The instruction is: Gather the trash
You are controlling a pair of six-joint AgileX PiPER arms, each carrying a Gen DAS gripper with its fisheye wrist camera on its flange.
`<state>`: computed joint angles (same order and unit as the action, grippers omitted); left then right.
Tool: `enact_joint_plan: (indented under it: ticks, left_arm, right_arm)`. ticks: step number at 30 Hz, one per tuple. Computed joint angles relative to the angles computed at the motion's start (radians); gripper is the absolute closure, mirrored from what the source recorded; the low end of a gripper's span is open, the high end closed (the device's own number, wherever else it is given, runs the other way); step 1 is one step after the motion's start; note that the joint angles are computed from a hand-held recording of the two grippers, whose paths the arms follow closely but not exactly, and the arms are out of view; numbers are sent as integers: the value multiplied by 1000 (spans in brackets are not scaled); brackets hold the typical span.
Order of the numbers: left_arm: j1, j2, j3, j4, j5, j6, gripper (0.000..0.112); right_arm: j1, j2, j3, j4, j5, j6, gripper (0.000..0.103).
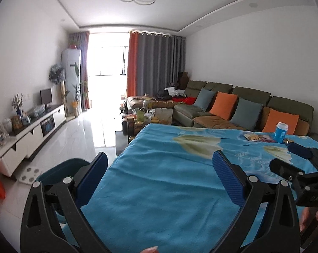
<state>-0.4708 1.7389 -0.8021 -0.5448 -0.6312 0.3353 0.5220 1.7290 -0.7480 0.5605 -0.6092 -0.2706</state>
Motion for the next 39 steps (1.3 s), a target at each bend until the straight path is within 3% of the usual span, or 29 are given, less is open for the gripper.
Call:
enact_joint_plan:
  ticks: [8,18,39]
  left_arm:
    - [-85,29,-2,-48,-95,37,15]
    - [-122,46,-9,-68,-139,49,15]
    - [-161,72,-20,-129,-200,96,15]
  right_arm:
    - [-15,-53,115,41,-109,21,7]
    - [6,-77,169,91,-186,-9,7]
    - [11,-106,190,135,-209,-30,7]
